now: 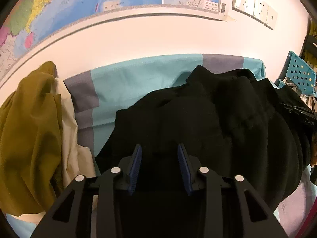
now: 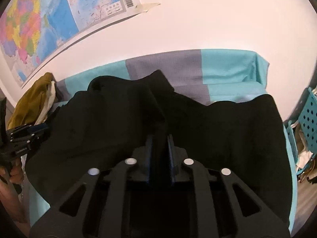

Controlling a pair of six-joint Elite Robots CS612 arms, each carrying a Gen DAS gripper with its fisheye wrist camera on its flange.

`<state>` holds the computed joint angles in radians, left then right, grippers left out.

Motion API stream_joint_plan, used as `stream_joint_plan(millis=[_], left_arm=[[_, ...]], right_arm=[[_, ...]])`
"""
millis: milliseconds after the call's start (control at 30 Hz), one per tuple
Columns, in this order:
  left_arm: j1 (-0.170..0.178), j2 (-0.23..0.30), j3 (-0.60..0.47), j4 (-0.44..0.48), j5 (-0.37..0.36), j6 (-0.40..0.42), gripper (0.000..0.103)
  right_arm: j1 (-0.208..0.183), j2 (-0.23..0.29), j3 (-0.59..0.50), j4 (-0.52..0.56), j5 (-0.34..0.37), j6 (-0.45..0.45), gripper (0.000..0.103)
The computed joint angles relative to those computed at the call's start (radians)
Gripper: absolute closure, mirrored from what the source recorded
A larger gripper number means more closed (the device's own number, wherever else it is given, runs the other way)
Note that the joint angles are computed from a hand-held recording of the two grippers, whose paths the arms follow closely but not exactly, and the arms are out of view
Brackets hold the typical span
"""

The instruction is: Fold large clothes

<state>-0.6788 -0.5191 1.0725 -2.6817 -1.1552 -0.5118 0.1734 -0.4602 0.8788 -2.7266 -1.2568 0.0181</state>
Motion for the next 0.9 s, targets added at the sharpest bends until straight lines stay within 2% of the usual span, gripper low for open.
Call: stream_joint_plan(millis=[67, 133, 233, 300, 400, 533, 567, 600, 633, 800, 900], left_arm=[[-0.004, -0.004, 0.007, -0.008, 0.007, 0.003, 0.058], [-0.007, -0.009, 0.016, -0.021, 0.020, 0.012, 0.055], [-0.011, -0.016, 0.026, -0.034, 0.028, 0.020, 0.040], [-0.015, -0.020, 0.034, -0.052, 0.030, 0.032, 0.039], [-0.017, -0.019, 0.034, -0.048, 0.033, 0.040, 0.039], [-0.011, -0.010, 0.022, -0.021, 0.024, 0.023, 0.038], [-0.009, -0.008, 0.019, -0.012, 0.026, 0.014, 0.038], [-0.006, -0.005, 0.016, -0.008, 0.022, 0.006, 0.038], [-0.004, -0.004, 0.016, -0.011, 0.014, 0.004, 0.037], [-0.010, -0.012, 0.026, -0.015, 0.034, -0.004, 0.035], [-0.017, -0.024, 0.048, -0.034, 0.051, -0.002, 0.031]], right_arm=[[0.000, -0.014, 0.024, -0.032, 0.011, 0.012, 0.071], [0.001, -0.035, 0.060, -0.095, 0.016, 0.019, 0.062], [0.002, -0.062, 0.111, -0.173, 0.068, 0.010, 0.045], [0.005, -0.076, 0.138, -0.199, 0.114, -0.023, 0.045], [0.014, -0.072, 0.132, -0.169, 0.124, -0.070, 0.045], [0.020, -0.034, 0.070, -0.083, 0.059, -0.059, 0.050], [0.020, -0.028, 0.064, -0.072, 0.041, -0.056, 0.057], [0.019, -0.018, 0.045, -0.038, 0.022, -0.048, 0.060], [0.016, -0.016, 0.044, -0.029, 0.032, -0.036, 0.060], [0.008, -0.048, 0.108, -0.120, 0.067, -0.012, 0.054], [0.010, -0.084, 0.169, -0.193, 0.083, -0.053, 0.049]])
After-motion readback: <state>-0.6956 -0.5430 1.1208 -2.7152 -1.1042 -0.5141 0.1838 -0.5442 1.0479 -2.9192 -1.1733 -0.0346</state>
